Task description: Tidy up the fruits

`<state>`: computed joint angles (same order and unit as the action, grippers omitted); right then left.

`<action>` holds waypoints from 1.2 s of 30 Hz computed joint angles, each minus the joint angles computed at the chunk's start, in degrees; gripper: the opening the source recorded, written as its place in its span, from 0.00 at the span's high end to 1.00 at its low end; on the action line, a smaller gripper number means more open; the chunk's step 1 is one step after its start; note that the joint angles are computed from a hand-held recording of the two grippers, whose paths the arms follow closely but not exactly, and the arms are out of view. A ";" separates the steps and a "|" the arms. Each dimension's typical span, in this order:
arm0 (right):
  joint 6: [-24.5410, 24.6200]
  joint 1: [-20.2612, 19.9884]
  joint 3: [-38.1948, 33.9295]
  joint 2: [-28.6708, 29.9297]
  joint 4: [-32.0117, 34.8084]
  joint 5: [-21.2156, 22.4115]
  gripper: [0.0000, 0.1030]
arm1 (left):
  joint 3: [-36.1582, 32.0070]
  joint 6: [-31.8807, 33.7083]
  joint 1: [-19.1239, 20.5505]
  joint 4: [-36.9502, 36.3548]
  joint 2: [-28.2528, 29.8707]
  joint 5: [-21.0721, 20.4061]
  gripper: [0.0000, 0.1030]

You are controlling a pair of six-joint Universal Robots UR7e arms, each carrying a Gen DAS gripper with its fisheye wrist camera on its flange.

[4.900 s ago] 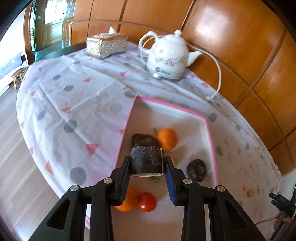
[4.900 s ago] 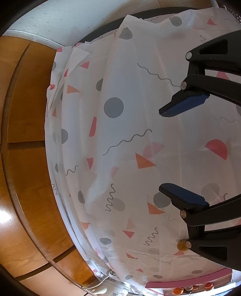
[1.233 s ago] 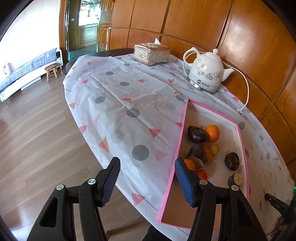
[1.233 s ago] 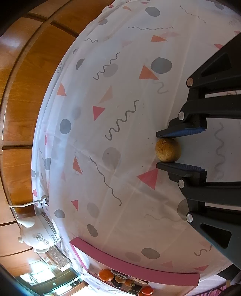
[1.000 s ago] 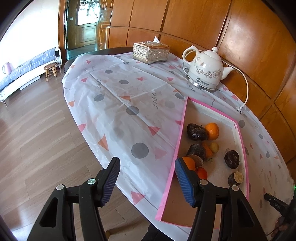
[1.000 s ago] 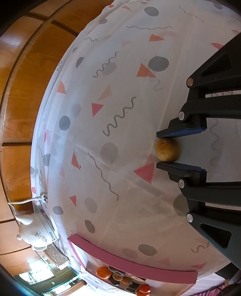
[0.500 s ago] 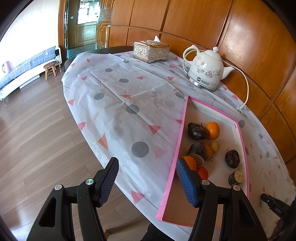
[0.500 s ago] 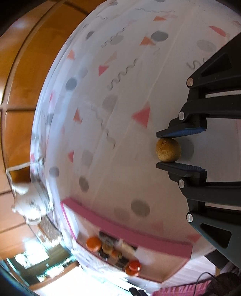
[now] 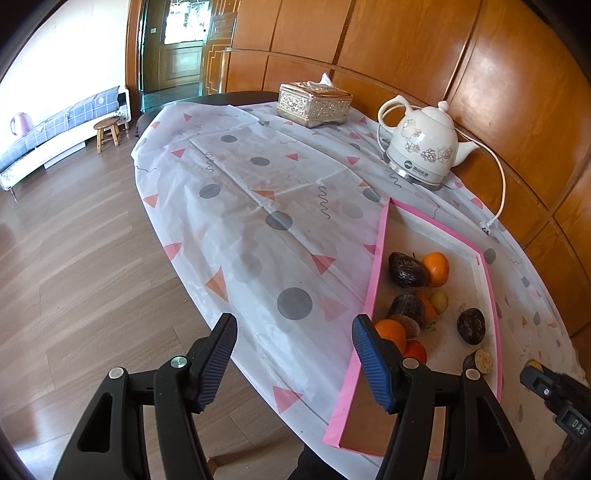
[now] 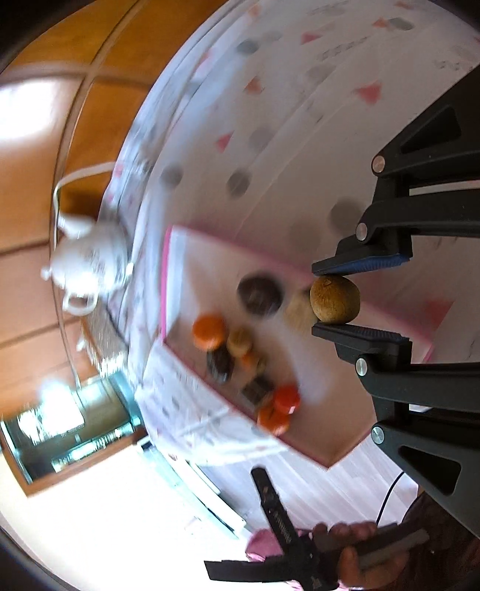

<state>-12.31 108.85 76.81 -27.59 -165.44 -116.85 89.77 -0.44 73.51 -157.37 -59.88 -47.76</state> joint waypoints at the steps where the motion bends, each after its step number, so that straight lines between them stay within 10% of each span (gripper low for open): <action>1: -0.55 0.36 -1.81 1.12 0.98 0.43 0.75 | -0.07 0.13 0.07 -0.02 0.03 0.00 0.37; 16: -0.68 0.58 -21.46 13.63 15.29 -1.12 0.74 | -0.26 1.84 0.42 0.25 0.73 -0.11 0.37; 36: 2.84 1.39 -10.96 8.85 4.36 -2.45 0.64 | 2.50 7.48 -1.70 -5.78 0.22 -0.26 0.33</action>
<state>-9.47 110.24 65.85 -18.74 -161.08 -119.31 92.27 7.05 71.81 -163.16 -59.66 -48.02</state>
